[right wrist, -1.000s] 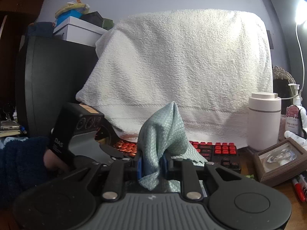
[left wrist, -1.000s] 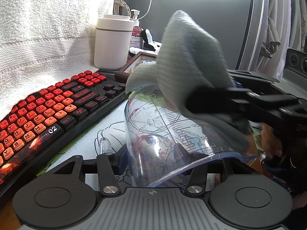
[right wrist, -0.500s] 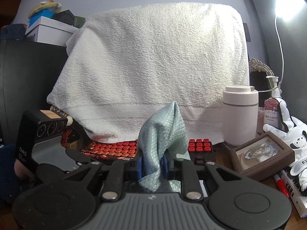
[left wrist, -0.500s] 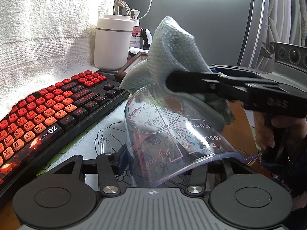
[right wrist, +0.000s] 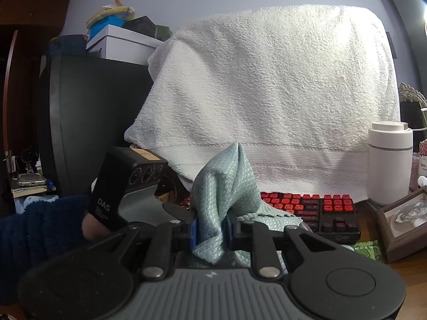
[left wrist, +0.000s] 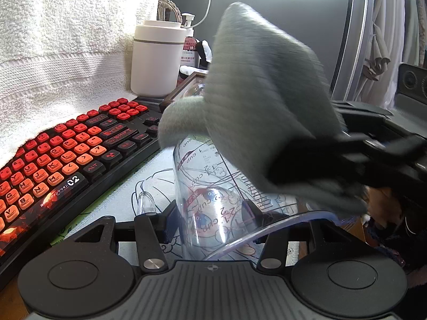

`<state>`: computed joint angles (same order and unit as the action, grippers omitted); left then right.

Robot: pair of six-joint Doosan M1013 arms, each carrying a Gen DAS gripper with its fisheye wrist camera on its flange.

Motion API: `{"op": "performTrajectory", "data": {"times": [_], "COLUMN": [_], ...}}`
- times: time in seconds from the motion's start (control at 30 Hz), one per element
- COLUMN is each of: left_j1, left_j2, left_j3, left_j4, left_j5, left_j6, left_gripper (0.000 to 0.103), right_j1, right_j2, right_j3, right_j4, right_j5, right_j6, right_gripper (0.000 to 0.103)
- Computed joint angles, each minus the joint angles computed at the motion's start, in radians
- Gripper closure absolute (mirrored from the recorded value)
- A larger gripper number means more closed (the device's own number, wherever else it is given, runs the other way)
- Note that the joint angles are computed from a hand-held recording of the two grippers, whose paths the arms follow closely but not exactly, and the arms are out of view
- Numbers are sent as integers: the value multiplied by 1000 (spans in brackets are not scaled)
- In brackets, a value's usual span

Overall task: Clean container
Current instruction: 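Wipe the cloth back and forth across the cup rim, right gripper, then rub the cloth along the cup's outer wall with the right gripper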

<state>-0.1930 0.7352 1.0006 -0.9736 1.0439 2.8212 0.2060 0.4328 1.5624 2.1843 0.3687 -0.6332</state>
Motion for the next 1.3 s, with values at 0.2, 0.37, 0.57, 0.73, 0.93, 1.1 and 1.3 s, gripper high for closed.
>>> {"op": "performTrajectory", "data": {"times": [0.2,0.37,0.57,0.73,0.93,1.1,1.3], "left_j1": [0,-1,-1,0,1,1,1], "left_j2": [-1,-1,-1,-2,-1,0,1], "left_j3": [2,2,2,3,1,0,-1], "left_j4": [-1,0,0,0,-1,0,0], "left_j5": [-1,-2,-2,-3,0,0,0], "left_j6": [1,1,2,4,2,2,2], "left_gripper": [53,53,53,53,53,53,53], "right_j1": [1,3,13,14,14,3,-1], "right_j2": [12,16,7,-6,-9,-2,7], "right_j3": [-19,-25,-14,3,10,-2,-12], "right_j4": [217,326,275,73,25,24,213], "right_j5": [-84,-108,-99,-41,-9,-16,-71], "right_j6": [-196,-282,-231,-44,-44,-49,-193], "right_gripper": [85,85,83,83,83,85,85]}}
